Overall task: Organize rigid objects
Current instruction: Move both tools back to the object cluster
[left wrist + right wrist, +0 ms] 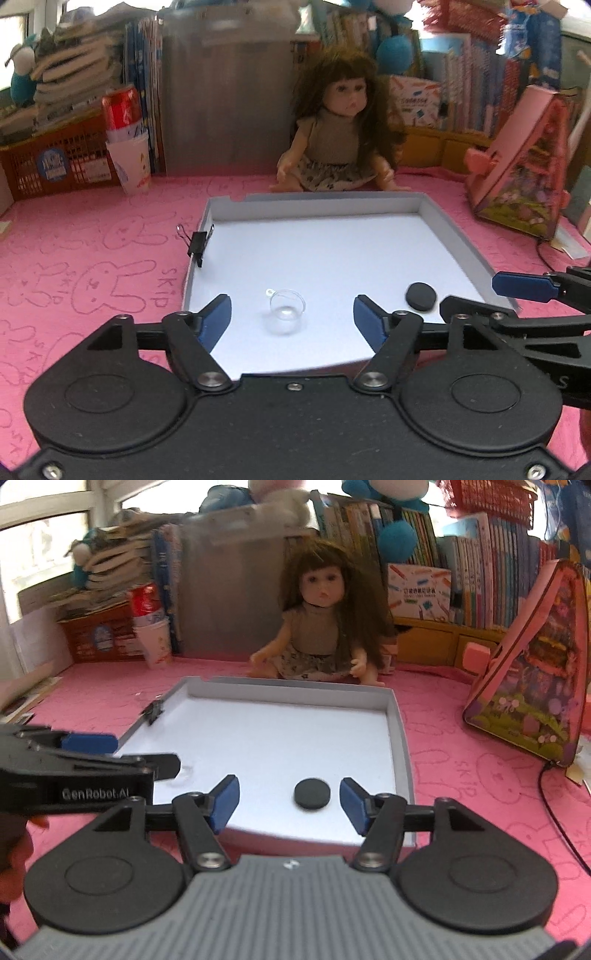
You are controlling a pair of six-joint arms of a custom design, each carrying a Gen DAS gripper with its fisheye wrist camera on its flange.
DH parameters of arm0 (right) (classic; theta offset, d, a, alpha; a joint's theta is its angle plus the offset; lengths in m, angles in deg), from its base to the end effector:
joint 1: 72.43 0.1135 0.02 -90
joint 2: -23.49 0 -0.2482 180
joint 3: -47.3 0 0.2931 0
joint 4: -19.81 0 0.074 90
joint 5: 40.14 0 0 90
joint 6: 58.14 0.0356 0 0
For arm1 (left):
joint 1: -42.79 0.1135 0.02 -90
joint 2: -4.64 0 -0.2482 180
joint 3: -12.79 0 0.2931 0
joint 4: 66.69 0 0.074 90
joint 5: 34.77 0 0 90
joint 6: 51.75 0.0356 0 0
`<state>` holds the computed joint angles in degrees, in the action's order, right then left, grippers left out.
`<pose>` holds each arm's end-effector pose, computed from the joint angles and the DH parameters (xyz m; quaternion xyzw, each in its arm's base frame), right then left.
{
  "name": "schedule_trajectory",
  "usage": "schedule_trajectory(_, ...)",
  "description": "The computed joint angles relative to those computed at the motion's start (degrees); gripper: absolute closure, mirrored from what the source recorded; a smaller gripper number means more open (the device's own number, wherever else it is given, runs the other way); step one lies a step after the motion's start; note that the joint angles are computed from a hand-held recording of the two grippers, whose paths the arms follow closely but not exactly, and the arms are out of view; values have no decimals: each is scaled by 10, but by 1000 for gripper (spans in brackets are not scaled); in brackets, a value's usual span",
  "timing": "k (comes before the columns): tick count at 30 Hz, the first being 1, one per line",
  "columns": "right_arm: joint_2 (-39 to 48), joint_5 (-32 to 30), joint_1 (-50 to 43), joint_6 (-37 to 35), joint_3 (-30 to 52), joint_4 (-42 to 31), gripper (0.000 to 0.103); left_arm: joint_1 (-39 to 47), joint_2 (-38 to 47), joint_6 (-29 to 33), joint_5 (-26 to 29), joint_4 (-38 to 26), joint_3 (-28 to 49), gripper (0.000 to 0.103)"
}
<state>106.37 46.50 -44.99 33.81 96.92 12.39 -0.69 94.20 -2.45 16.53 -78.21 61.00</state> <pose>0.2807 0.1481 0.1276 -0.2123 0.8833 0.1316 0.3967 0.2327 -0.1900 0.0869 -0.0838 0.8967 0.0317 0.4335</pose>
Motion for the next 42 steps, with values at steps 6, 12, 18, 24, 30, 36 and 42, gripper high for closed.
schedule_trajectory(6,-107,-35,-9,-40,-71,-40,29,-78,-66,-42,-63,-35,-51,28)
schedule_trajectory(12,-168,-51,-4,-58,-113,-87,28,-155,-90,-118,-112,-85,-81,28)
schedule_trajectory(18,-235,-71,10,-87,-171,-109,28,-235,-75,-233,-133,-157,-93,27)
schedule_trajectory(24,-292,-105,32,-114,-215,-132,28,-272,-52,-310,-110,-192,-101,27)
schedule_trajectory(30,-279,-129,52,-108,-217,-131,30,-273,-45,-338,-95,-194,-111,28)
schedule_trajectory(36,-287,-134,64,-116,-222,-139,37,-269,-49,-329,-86,-175,-121,35)
schedule_trajectory(42,-276,-116,80,-112,-225,-130,43,-269,-50,-324,-79,-155,-131,42)
